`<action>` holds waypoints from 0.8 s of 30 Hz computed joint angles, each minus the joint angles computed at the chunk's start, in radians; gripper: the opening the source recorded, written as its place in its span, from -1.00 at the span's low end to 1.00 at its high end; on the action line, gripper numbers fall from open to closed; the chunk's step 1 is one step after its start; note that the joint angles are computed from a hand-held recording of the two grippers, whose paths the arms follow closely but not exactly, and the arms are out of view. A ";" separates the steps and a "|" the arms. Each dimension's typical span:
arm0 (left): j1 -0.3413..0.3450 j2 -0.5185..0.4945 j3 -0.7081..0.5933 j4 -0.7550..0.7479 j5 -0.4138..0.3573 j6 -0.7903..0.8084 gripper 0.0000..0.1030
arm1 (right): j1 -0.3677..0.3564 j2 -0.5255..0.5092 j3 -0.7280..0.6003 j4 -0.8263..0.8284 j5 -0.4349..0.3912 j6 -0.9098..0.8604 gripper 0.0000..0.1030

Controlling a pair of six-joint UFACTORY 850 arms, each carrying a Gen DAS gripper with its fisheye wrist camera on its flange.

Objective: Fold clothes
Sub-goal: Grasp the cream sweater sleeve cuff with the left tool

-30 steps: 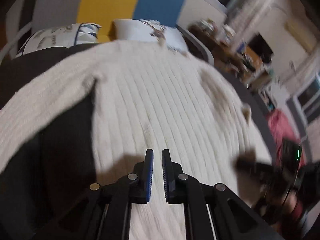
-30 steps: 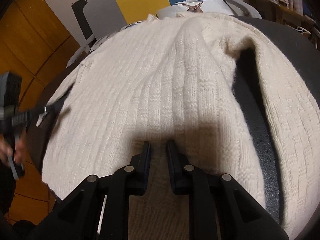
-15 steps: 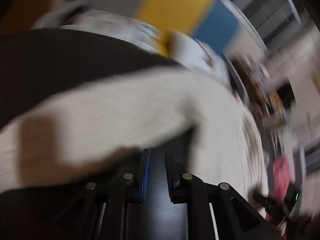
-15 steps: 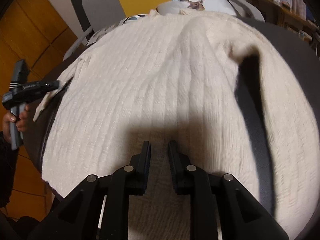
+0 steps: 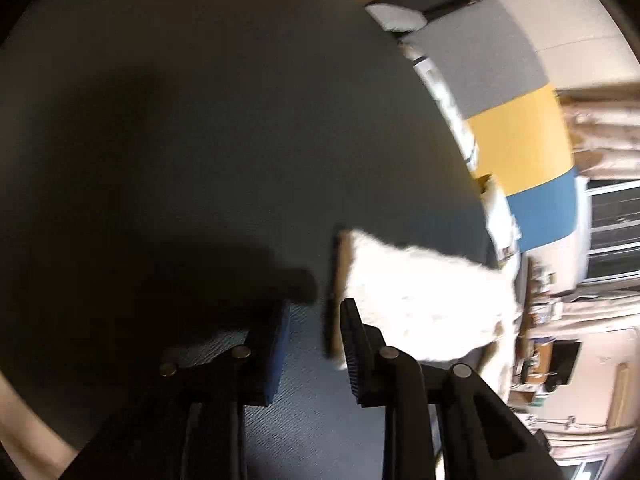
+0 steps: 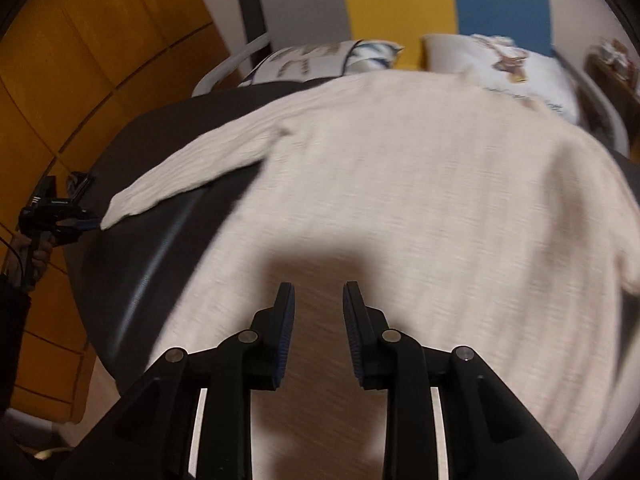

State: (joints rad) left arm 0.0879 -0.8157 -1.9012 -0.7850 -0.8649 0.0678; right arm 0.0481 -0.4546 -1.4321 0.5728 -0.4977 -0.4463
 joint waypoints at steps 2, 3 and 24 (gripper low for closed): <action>0.002 -0.020 -0.015 -0.052 -0.028 0.032 -0.49 | 0.023 -0.029 -0.039 0.004 -0.020 0.001 -0.46; -0.002 -0.024 -0.022 -0.045 -0.025 0.036 -0.49 | 0.035 -0.044 -0.059 0.005 -0.029 0.002 -0.46; -0.086 0.159 0.170 -0.052 0.486 0.263 -0.96 | 0.034 -0.365 -0.619 -0.340 -0.155 0.312 -0.24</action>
